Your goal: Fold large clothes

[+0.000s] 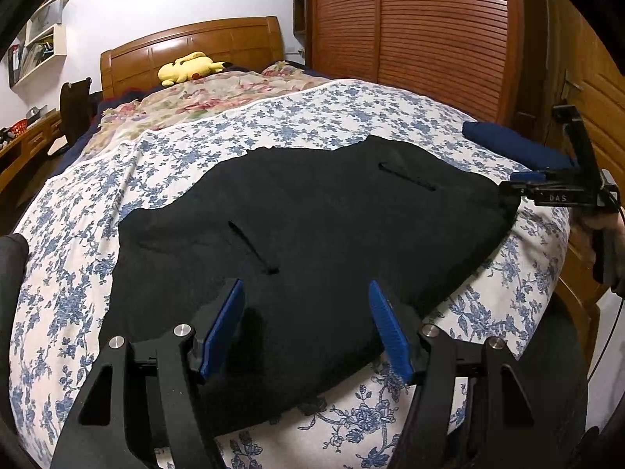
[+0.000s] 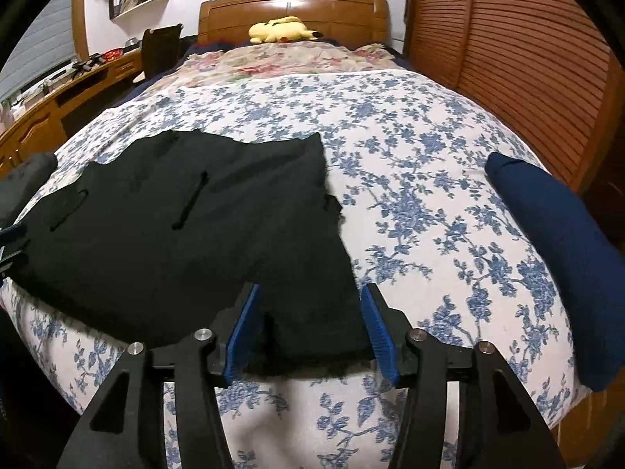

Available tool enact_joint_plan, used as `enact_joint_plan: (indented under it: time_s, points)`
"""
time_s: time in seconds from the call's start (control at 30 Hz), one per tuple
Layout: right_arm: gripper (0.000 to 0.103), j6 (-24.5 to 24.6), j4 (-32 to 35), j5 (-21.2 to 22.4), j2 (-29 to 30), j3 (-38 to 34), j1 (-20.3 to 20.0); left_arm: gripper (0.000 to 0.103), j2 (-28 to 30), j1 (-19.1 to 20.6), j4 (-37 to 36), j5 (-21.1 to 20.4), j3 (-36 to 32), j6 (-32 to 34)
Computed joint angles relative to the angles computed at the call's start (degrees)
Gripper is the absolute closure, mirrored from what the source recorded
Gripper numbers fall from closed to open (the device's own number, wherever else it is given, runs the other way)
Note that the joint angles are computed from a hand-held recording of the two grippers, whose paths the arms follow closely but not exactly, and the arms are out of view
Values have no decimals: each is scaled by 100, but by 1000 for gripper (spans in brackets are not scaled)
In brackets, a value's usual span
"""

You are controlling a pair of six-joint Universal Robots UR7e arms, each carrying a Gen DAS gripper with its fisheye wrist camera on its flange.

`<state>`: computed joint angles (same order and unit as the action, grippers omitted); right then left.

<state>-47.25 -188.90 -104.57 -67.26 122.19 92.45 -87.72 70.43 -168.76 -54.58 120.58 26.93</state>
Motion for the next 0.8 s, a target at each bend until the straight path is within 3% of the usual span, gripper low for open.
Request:
enact_joint_plan:
  time_s: [0.2, 0.4, 0.63, 0.7, 0.8]
  points:
    - [37, 206, 160, -202, 102, -104, -117, 36, 76, 7, 92, 39, -26, -16]
    - [36, 614, 628, 27, 53, -232, -281, 36, 131, 17, 169, 64, -52, -49]
    - [36, 622, 816, 49, 87, -244, -296, 36, 195, 28, 209, 101, -82, -81]
    - [46, 584, 948, 155, 51, -234, -319, 36, 202, 31, 256, 107, -93, -116]
    - [50, 520, 1017, 200, 41, -235, -328, 36, 211, 48, 339, 103, -120, -172]
